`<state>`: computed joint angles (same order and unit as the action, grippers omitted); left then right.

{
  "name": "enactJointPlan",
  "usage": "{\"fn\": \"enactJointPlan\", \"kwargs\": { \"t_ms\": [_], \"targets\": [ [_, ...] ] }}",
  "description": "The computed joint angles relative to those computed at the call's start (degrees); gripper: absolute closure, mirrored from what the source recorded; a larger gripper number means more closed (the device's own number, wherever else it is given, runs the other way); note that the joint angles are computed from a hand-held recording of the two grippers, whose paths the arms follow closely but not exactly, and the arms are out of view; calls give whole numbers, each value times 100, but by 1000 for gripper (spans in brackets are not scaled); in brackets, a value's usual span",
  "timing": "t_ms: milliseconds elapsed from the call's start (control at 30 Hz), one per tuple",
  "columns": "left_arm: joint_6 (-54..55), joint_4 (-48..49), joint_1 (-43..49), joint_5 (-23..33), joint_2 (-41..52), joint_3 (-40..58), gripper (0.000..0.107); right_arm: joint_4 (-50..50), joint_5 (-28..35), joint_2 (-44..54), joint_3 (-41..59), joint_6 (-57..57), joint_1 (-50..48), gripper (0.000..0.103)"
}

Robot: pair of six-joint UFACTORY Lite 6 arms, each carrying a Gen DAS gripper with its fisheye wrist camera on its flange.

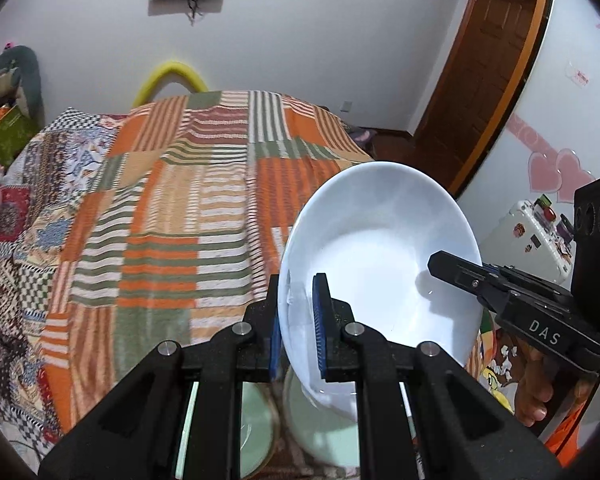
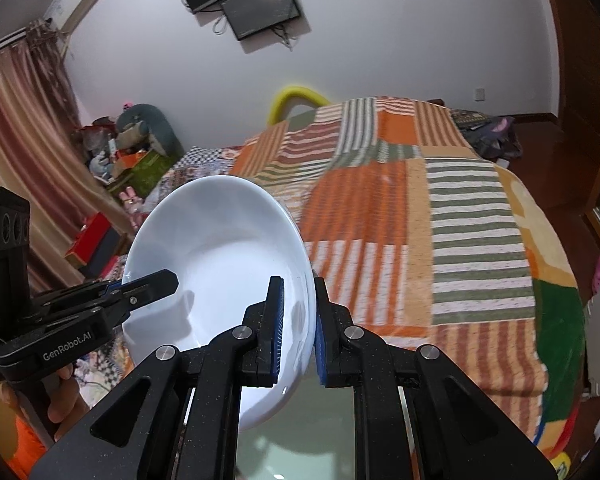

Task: Organize plates and bowls
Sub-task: 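Lift and carry the white spotted bowl with both grippers toward the stack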

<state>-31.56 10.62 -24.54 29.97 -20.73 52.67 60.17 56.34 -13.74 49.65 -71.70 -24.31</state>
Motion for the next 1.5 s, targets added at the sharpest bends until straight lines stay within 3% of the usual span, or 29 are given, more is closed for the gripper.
{"fn": "enactJointPlan", "kwargs": {
  "t_ms": [267, 533, 833, 1200, 1500],
  "targets": [
    [590, -432, 726, 569, -1487, -839, 94, 51, -356, -817, -683, 273, 886, 91],
    [2538, -1856, 2415, 1278, -2736, -1492, 94, 181, -782, -1188, -1230, 550, 1959, 91],
    [4267, -2898, 3961, 1718, -3304, -2180, 94, 122, -1326, -1334, -1611, 865, 2901, 91],
    [5295, -3542, 4667, 1498, -3054, -2937, 94, 112, -1976, -1072, -2043, 1058, 3557, 91],
    [5746, -3870, 4680, 764, -2255, -3368, 94, 274, -2240, -635, -2175, 1001, 3708, 91]
  ]
}}
